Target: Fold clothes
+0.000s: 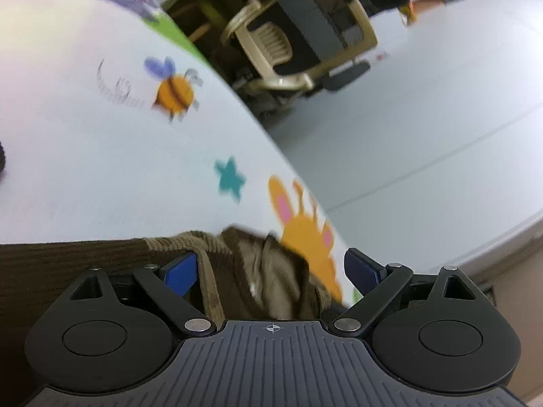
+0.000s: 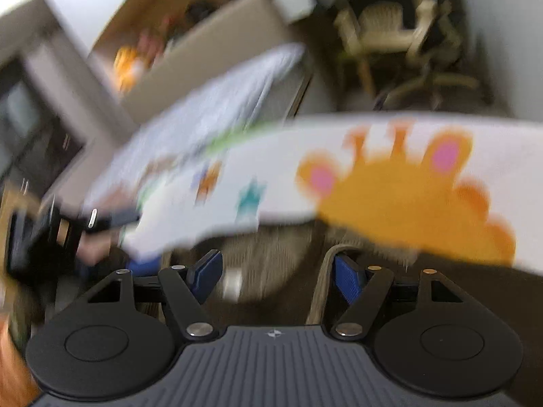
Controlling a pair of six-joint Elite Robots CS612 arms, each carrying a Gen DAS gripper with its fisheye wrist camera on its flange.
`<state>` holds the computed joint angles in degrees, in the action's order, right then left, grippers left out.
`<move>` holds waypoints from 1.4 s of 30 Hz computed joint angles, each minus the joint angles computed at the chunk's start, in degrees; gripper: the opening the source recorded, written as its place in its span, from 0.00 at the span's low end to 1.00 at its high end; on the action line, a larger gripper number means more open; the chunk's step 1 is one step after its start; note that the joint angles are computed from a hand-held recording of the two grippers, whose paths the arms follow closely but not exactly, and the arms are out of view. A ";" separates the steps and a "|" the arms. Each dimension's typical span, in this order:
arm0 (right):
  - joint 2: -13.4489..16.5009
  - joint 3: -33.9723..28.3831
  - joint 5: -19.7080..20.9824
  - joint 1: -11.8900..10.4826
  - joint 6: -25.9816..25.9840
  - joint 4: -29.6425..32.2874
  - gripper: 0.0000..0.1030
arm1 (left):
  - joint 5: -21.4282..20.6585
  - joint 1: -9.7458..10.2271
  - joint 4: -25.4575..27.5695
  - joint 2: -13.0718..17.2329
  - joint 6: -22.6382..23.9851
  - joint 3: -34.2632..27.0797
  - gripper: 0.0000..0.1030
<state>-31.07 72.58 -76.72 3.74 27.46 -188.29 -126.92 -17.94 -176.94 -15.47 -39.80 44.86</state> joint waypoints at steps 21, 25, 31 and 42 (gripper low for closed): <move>-14.49 28.51 -15.98 2.37 -21.71 -11.98 0.83 | 2.20 0.82 -7.71 -18.58 30.21 35.09 0.94; -15.18 31.64 -17.15 3.11 -19.54 -13.26 0.83 | 6.30 0.58 -10.32 -20.74 28.77 39.69 0.95; -12.99 31.36 -18.82 4.25 -15.57 -17.16 0.84 | 16.70 -0.68 -13.41 -20.68 20.10 39.23 0.95; -10.52 31.36 -18.68 4.17 -12.48 -24.29 0.85 | 46.17 -3.63 -1.24 -14.08 16.90 23.44 0.91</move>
<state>-41.60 103.94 -95.40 7.91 14.98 -212.58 -80.74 -21.57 -178.17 -29.54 -22.90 68.30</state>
